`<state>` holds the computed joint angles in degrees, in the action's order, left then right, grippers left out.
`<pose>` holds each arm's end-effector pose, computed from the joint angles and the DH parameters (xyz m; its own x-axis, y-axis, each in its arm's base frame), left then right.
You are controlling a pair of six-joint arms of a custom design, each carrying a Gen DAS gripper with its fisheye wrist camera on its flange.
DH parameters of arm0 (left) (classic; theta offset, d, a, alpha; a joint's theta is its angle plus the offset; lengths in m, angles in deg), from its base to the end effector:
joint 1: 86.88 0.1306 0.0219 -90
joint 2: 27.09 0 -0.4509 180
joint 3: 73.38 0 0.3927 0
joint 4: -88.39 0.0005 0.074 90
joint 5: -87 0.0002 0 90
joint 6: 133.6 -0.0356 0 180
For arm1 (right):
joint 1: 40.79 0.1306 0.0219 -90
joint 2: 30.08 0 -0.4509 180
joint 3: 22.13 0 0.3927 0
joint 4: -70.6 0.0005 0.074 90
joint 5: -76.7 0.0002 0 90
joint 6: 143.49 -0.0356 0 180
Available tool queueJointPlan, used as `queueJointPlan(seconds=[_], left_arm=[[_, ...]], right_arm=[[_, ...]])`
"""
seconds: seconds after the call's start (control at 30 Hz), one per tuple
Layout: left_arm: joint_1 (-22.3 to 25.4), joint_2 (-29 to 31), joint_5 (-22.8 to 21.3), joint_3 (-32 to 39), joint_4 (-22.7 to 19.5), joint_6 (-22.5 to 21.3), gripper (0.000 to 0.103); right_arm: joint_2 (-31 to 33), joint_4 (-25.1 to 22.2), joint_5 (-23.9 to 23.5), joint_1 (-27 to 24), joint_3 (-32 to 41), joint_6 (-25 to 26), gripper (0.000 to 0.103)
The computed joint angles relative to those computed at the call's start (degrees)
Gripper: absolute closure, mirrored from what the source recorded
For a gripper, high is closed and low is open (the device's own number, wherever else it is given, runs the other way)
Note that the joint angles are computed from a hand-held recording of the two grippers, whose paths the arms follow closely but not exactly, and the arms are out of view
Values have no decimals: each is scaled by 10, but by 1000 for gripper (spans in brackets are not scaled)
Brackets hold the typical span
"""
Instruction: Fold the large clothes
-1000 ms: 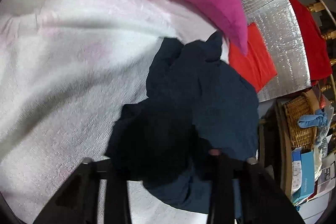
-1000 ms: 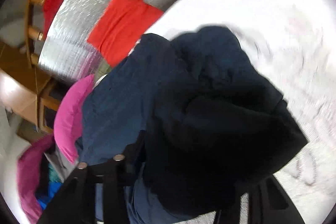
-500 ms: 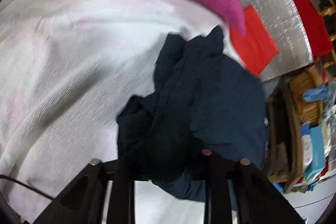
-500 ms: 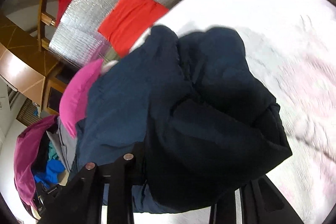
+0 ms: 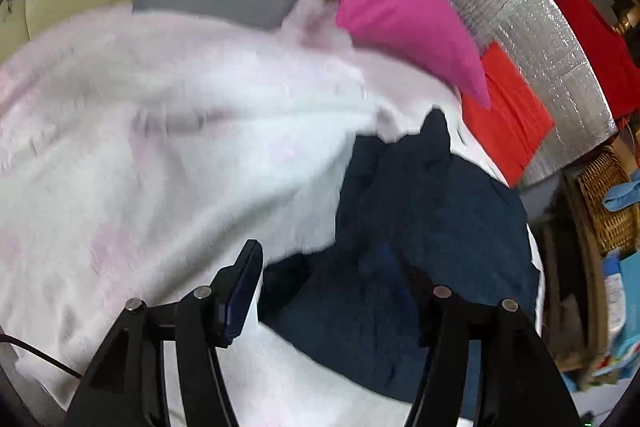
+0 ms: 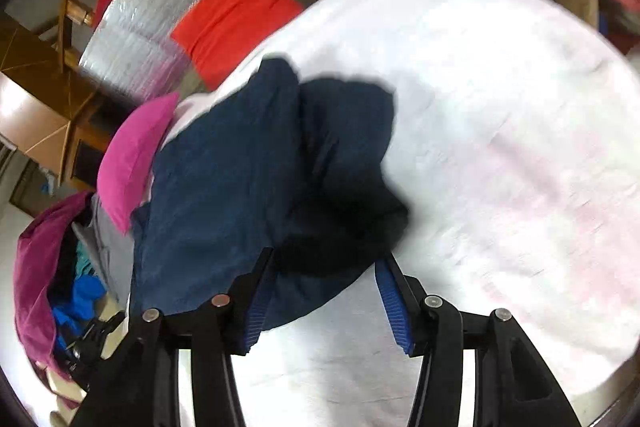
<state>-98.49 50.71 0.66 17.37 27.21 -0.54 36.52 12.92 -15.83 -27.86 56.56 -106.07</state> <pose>0.3738 -0.0796 0.5775 -0.6993 -0.5519 -0.4542 -0.3216 0.8105 -0.4896 0.2954 0.0689 0.5483 -0.6245 0.6707 -0.4002 0.3988 0.7144 0.5749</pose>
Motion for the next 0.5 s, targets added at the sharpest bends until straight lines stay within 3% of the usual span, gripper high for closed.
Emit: queueJointPlan(seconds=[0.1, 0.17, 0.27, 0.5], left_arm=[[-4, 15, -5, 3, 4, 8, 40], [-6, 28, 2, 6, -2, 9, 40], [-12, 40, 4, 12, -3, 11, 40], [-28, 68, -29, 37, -7, -8, 40]], right_arm=[[8, 10, 35, -13, 22, 19, 44], [28, 34, 27, -23, 42, 30, 33], [88, 66, 19, -35, 88, 70, 30], [237, 25, -19, -76, 207, 113, 28]])
